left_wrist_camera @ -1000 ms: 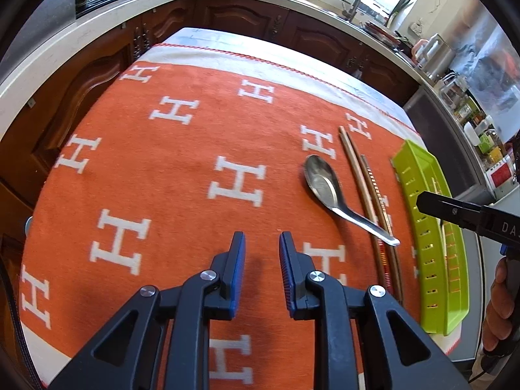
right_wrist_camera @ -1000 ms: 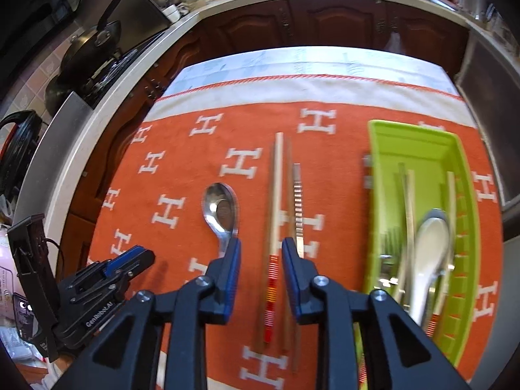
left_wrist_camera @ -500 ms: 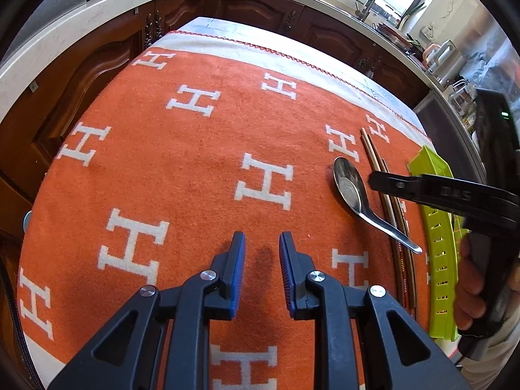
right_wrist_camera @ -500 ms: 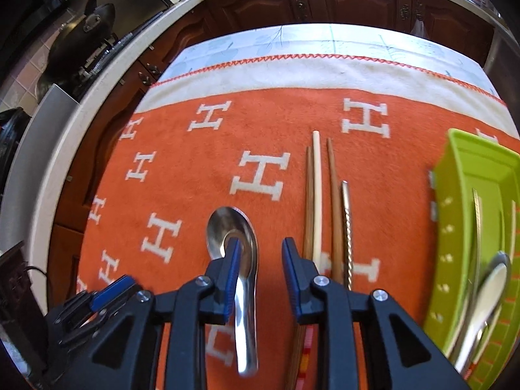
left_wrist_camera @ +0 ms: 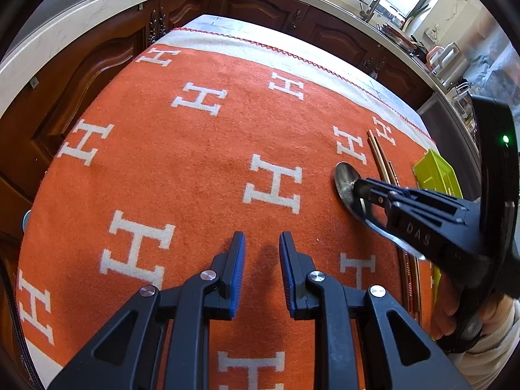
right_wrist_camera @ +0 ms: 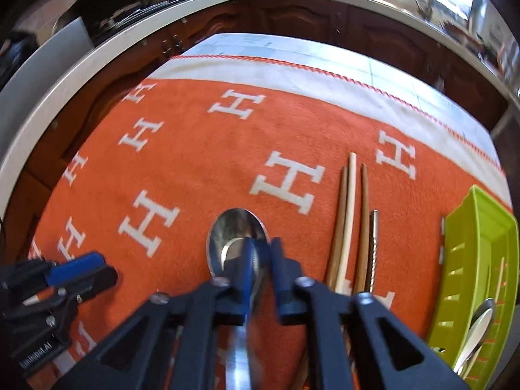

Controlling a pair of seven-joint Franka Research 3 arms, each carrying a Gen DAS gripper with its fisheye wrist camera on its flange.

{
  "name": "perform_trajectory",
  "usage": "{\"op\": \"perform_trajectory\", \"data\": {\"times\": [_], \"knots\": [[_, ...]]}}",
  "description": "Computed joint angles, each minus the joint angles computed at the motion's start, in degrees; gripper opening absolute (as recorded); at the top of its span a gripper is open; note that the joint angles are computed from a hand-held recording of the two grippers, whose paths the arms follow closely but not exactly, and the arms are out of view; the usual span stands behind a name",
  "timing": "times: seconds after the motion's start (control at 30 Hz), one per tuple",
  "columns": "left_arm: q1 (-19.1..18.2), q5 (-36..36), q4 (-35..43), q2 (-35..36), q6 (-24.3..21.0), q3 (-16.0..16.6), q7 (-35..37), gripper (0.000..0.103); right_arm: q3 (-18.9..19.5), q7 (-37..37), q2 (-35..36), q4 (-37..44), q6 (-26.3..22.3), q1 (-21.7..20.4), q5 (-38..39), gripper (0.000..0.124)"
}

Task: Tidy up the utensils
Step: 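Grasp the large metal spoon by its handle with the right tool, then carry the spoon into the tray and open the right tool while the left tool approaches wooden chopsticks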

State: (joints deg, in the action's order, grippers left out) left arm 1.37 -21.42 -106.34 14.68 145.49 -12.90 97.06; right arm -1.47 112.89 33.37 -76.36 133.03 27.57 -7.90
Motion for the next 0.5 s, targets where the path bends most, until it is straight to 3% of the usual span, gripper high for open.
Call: {"op": "perform_trajectory", "data": {"times": [0.13, 0.5], "knots": [[-0.11, 0.10, -0.55, -0.77, 0.24, -0.03, 0.13, 0.019, 0.54, 0.32, -2.77, -3.73, 3.04, -0.53, 1.27, 0.001], [-1.91, 0.02, -3.71, -5.14, 1.03, 0.39, 1.20, 0.019, 1.25, 5.77, -16.39, -19.78, 12.23, -2.11, 2.17, 0.001]]}}
